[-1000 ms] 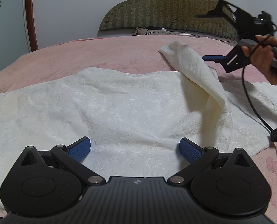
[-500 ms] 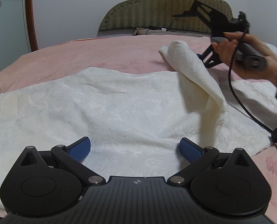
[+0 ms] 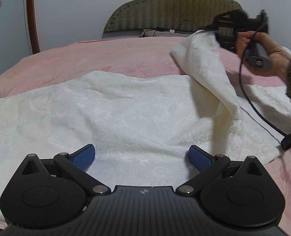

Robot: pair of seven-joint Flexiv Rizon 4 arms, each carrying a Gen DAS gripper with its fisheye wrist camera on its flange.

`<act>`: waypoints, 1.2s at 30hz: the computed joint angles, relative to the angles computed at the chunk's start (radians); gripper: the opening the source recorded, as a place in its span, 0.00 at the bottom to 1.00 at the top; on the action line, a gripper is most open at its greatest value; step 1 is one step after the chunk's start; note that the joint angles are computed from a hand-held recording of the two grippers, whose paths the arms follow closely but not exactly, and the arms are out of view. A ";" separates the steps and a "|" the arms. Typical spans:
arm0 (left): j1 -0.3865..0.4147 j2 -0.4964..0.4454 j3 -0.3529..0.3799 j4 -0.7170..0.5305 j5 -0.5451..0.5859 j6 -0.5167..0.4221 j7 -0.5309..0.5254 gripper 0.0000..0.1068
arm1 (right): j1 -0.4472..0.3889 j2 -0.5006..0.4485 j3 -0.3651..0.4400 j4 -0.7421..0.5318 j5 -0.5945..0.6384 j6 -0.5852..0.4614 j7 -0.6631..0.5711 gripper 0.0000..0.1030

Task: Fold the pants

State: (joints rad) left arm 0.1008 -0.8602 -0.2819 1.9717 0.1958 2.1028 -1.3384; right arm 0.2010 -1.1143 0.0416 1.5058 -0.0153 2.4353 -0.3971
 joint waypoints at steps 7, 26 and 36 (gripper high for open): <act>0.012 -0.005 -0.011 -0.002 0.013 0.012 -0.006 0.94 | 0.128 0.212 -0.089 0.341 0.329 0.154 -0.299 0.06; -0.165 -0.069 0.029 -0.078 0.230 0.137 0.236 0.67 | 0.113 0.243 0.059 0.776 0.570 0.481 -0.187 0.06; 0.078 -0.123 -0.258 -0.075 0.288 -0.079 0.296 0.09 | 0.150 0.256 0.025 0.810 0.570 0.488 -0.225 0.06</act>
State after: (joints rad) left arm 0.1788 -0.9828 -0.5401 1.8968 0.4837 2.0239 -1.0420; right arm 0.3508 -0.8584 0.0664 2.3154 0.5547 2.9235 -0.6217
